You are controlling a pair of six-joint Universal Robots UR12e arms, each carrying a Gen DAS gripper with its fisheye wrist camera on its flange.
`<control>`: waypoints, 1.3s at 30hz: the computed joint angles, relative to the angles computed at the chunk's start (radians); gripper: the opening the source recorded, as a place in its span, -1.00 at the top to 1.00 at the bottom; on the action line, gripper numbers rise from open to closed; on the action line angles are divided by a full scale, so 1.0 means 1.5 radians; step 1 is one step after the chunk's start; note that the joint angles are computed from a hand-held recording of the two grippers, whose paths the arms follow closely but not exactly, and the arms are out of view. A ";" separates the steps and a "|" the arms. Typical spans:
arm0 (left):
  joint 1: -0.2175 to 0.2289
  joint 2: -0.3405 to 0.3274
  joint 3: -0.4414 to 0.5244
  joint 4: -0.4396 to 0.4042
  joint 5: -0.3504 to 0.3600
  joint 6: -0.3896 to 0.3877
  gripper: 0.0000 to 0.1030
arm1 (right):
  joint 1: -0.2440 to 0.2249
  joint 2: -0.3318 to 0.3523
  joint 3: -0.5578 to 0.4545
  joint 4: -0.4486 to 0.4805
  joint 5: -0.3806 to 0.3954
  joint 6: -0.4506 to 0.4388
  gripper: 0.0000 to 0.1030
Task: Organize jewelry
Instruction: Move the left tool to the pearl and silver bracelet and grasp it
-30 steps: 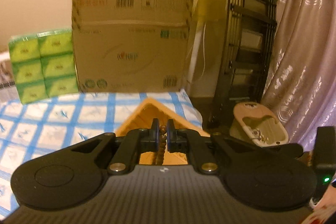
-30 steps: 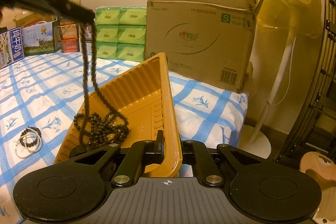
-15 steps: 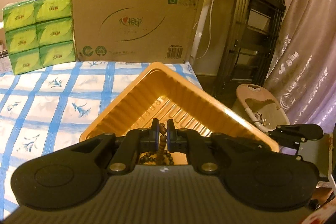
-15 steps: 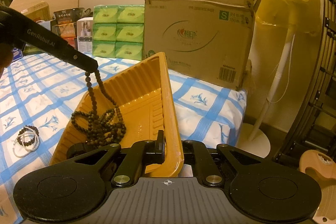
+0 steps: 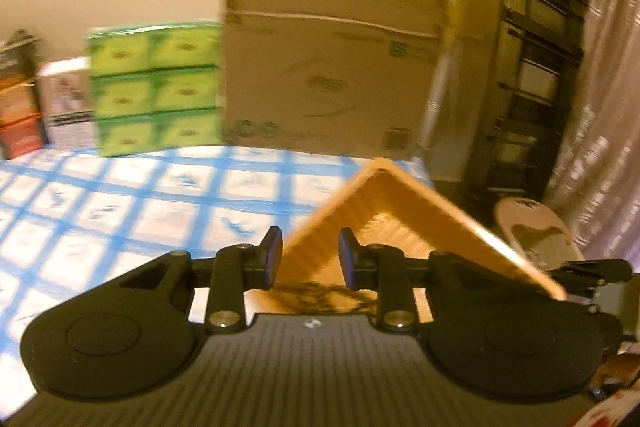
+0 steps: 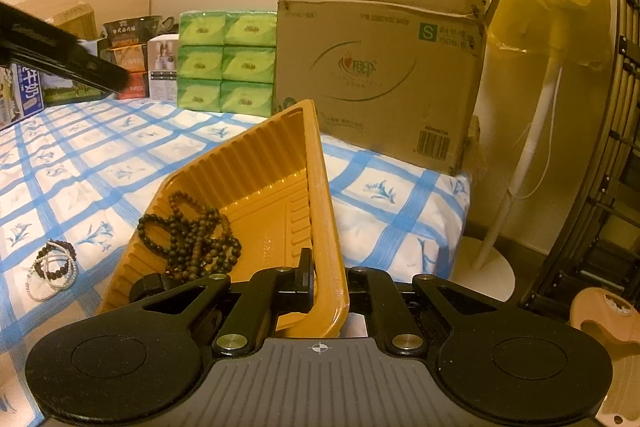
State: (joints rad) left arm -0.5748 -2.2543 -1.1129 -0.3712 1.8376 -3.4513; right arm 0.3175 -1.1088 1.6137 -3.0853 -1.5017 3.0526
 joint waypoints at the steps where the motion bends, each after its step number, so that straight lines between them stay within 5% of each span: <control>1: 0.001 0.009 -0.015 0.003 0.018 -0.005 0.48 | 0.000 0.000 0.000 0.000 0.000 0.000 0.87; 11: 0.005 0.094 -0.165 0.000 0.158 -0.076 0.47 | 0.002 0.000 0.000 0.000 -0.001 -0.004 0.87; 16: -0.002 0.115 -0.216 -0.014 0.187 -0.107 0.47 | 0.003 0.000 -0.001 0.002 -0.003 -0.007 0.87; 22: -0.013 0.121 -0.253 -0.031 0.174 -0.151 0.47 | 0.003 -0.001 -0.001 0.003 -0.005 -0.010 0.87; 39: -0.029 0.089 -0.243 -0.074 0.119 -0.136 0.48 | 0.002 -0.001 0.000 0.004 -0.006 -0.011 0.87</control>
